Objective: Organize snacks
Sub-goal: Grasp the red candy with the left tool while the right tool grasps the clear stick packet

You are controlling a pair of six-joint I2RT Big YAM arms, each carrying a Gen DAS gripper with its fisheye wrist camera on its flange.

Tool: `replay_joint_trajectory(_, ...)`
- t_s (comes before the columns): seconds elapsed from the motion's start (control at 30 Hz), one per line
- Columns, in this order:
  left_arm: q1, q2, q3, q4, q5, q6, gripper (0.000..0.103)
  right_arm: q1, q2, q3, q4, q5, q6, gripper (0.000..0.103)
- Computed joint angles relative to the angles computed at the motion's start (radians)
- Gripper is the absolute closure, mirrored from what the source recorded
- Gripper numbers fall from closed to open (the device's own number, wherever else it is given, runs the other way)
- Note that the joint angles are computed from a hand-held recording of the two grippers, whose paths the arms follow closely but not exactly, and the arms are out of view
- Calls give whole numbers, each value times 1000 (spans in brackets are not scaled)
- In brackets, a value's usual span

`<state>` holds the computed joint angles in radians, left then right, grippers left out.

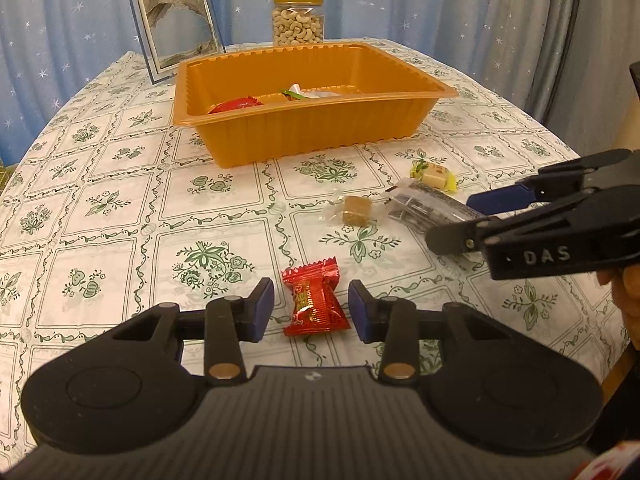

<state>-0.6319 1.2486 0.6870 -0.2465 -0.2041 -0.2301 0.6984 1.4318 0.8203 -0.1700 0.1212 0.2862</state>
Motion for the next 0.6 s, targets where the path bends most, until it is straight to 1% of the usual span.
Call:
replay_joint_trajectory(0.27, -13, -1, -3, 0, -19, 5, 70, 14, 28, 14, 9, 29, -19, 48)
replay_joint_trajectory(0.47, -23, 0, -1, -1, -23, 15, 79, 19, 31, 15, 11, 44, -10, 49)
replay_joint_trajectory(0.57, -26, 3, 2, -3, -28, 15, 80, 28, 33, 16, 10, 65, -19, 51)
replay_joint_trajectory(0.6, -26, 3, 1, -2, -27, 14, 80, 28, 33, 16, 10, 68, -15, 54)
